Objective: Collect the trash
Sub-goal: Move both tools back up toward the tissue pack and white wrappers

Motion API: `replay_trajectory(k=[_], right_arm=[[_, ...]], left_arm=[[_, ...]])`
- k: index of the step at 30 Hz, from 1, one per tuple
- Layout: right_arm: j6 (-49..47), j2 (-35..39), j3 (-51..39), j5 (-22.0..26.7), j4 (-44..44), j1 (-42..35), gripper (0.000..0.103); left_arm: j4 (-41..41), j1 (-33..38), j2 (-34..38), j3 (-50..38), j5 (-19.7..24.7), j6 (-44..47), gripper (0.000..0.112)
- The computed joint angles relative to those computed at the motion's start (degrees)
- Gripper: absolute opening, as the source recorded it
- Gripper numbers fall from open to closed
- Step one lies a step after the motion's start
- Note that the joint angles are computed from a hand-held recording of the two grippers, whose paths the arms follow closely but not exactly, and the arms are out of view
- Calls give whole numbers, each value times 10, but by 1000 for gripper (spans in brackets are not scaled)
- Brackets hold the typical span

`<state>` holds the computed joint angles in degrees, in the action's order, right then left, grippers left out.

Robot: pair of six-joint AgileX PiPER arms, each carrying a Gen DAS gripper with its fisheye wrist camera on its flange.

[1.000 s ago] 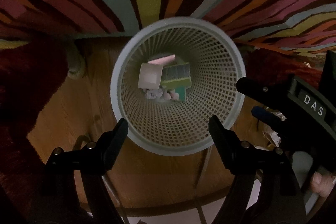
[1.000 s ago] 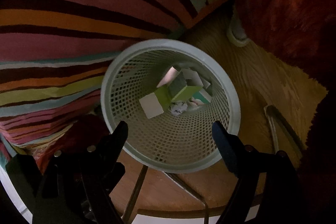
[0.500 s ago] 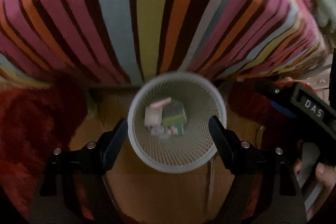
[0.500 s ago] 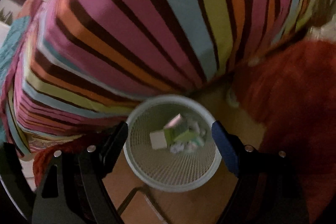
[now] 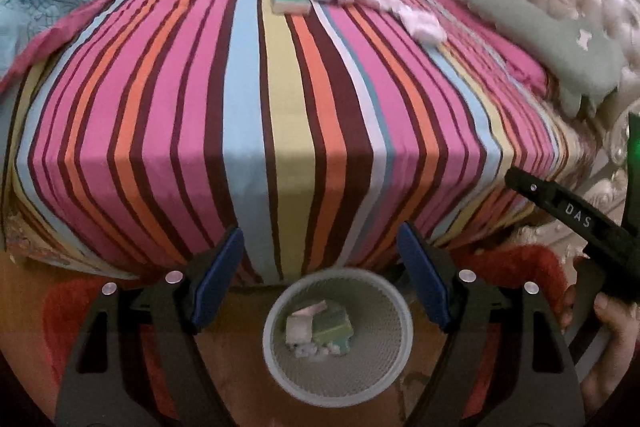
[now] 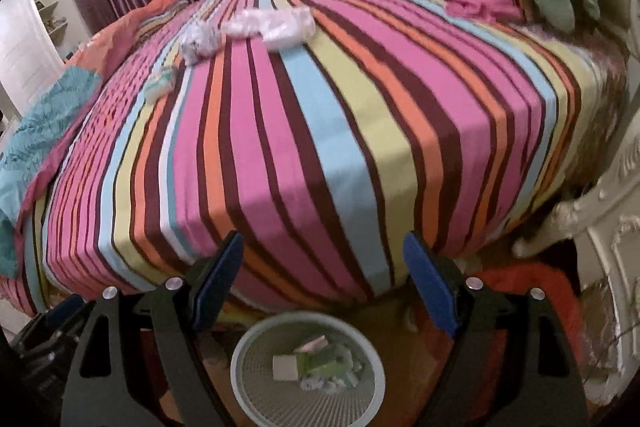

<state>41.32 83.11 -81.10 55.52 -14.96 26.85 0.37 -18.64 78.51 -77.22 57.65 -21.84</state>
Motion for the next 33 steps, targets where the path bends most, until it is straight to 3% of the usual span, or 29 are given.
replay_trajectory(k=[16, 33], right_arm=[[-58, 77, -149, 20, -44, -23, 78], [-161, 207, -327, 47, 29, -73, 78]], left_arm=[[-25, 80, 109, -157, 12, 52, 77], [-86, 137, 304, -410, 92, 75, 77]])
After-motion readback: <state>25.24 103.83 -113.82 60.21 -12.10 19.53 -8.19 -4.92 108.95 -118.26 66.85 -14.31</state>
